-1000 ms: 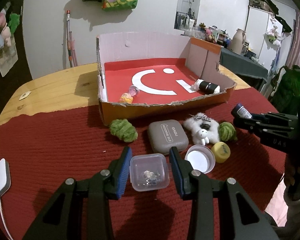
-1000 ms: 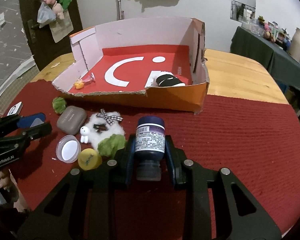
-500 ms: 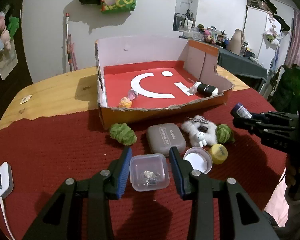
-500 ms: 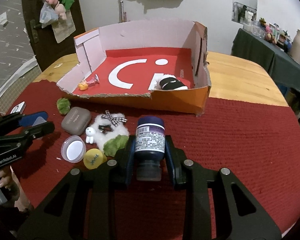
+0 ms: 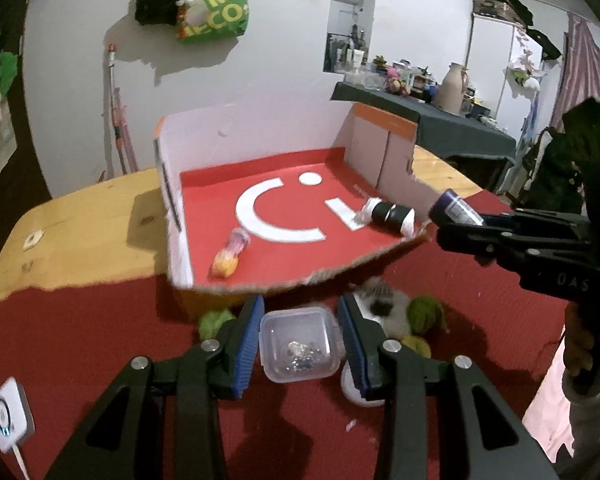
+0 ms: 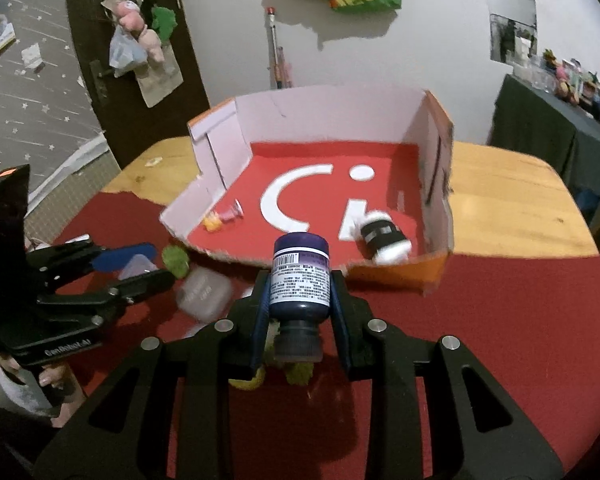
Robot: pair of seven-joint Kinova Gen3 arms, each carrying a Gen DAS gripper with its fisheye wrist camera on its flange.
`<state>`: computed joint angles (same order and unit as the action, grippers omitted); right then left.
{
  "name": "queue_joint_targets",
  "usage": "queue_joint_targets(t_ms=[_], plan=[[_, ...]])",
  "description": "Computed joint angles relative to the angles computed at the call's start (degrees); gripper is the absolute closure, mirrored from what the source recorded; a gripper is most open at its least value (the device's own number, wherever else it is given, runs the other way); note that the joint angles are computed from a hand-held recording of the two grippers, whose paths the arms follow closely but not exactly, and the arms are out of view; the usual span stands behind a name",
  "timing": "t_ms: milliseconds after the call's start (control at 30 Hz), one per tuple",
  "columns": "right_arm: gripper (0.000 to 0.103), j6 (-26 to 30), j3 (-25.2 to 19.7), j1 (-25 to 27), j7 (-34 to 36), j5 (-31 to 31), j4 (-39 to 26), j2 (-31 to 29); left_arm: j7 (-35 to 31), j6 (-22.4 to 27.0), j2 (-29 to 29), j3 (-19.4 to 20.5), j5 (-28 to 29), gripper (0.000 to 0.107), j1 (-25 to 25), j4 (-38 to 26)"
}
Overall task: Organize objects
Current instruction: 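Carry the navy bottle with right tool while left tool carries the screw box into the box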
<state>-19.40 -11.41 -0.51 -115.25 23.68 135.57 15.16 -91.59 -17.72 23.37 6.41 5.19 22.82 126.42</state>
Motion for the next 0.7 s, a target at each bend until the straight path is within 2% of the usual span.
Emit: queue_joint_targets(t_ms=[167,233,300,433,567,700], plan=[[0.076,4.5,-2.2,1.5,-1.0,2.9,-5.1,2.0,-1.2,6.5,2.2,0.9,-2.4,0.067,-1.2,-6.9],[0.076,7.0,-5.2,4.2,-1.9,5.0,-7.9,3.9,-1.3,9.4,3.5,1.3,-3.3,0.067,-1.8,-9.9],[0.076,8.7,-6.7,5.2,-1.2,5.1,-9.8,5.4,-1.5,11.9,4.8,1.9,-4.3,0.067,-2.6,-12.8],[0.076,14.4,-12.6,9.7,0.8,5.8,-15.0,9.7,-2.0,17.3,7.7,2.5,-5.4,0.067,-3.4,-18.7],[0.076,18.3,-12.6,8.8,4.2,3.9,-18.5,12.7,-3.1,22.1,10.7,3.0,-6.2,0.067,-3.7,-23.7],[0.076,22.2,-14.5,10.2,7.8,2.0,-21.4,15.1,-4.0,26.5,13.6,3.4,-6.0,0.067,-4.3,-27.9]])
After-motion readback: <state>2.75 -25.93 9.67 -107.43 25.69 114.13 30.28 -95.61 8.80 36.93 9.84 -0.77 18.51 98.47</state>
